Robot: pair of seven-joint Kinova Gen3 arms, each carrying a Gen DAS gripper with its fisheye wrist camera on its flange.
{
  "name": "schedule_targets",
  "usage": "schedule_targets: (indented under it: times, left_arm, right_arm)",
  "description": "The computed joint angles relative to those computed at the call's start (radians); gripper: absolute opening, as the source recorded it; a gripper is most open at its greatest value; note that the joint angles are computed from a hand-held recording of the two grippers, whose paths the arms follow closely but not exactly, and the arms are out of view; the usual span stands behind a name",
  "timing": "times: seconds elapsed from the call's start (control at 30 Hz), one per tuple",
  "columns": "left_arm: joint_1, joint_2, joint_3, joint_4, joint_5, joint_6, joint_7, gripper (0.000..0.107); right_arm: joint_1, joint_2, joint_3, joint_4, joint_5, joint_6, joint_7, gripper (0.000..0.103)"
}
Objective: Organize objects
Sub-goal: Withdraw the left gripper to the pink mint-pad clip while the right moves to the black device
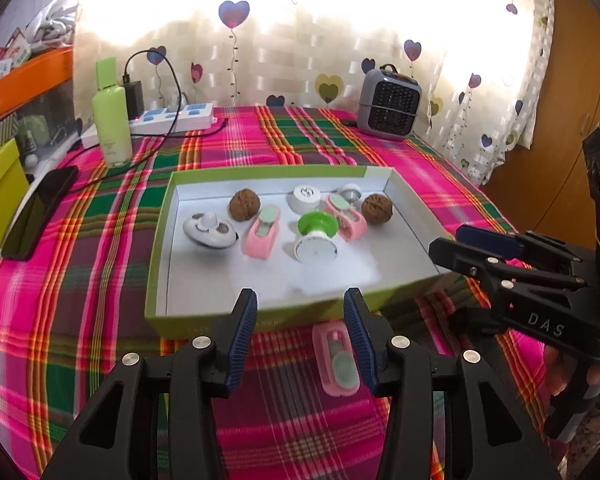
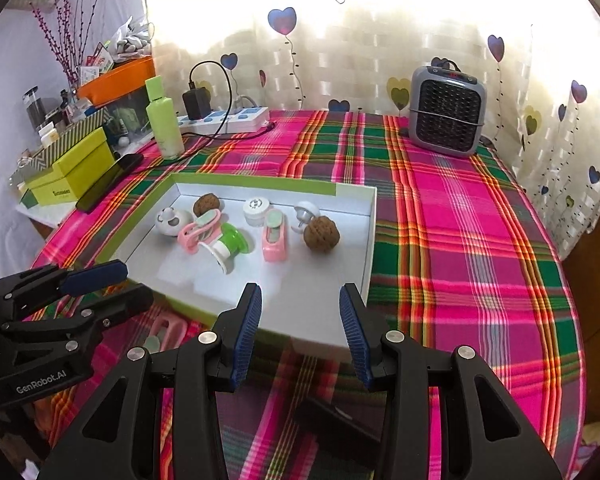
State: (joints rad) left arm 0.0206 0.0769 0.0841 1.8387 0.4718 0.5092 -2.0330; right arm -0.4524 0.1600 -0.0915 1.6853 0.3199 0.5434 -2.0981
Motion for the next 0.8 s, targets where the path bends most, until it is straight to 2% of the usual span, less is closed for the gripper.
schedule_targets:
  times: [0.1, 0.2, 0.3, 0.4, 0.57, 0.8]
  left_arm:
    - [-0.015, -0.016, 0.004, 0.022, 0.04, 0.003, -0.043, 0.044]
    - [-0.005, -0.022, -0.007, 0.029, 0.033, 0.006, -0.038, 0.044]
    - [-0.015, -0.031, -0.014, 0.046, 0.088, 0.016, -0.087, 0.044]
    - [-0.011, -0.037, -0.019, 0.061, 0.09, 0.017, -0.092, 0.044]
    - [-0.016, -0.033, -0.024, 0.078, 0.139, 0.036, -0.14, 0.044]
    - [-0.016, -0.012, -0.018, 0.069, 0.126, 0.055, -0.125, 0.044]
  right_arm:
    - [-0.002, -0.01, -0.001, 0.017, 0.004, -0.007, -0.01, 0.042]
    - [-0.006, -0.024, -0.002, 0.037, 0.017, -0.017, -0.027, 0.042]
    - [-0.004, -0.043, -0.006, 0.063, 0.027, -0.034, -0.042, 0.042]
    - [0.001, -0.064, -0.01, 0.092, 0.042, -0.043, -0.056, 0.042]
    - [0.012, -0.095, -0.022, 0.126, 0.076, -0.033, -0.091, 0.042]
    - [0.049, -0.118, -0.043, 0.165, 0.035, -0.048, -0.054, 0.042]
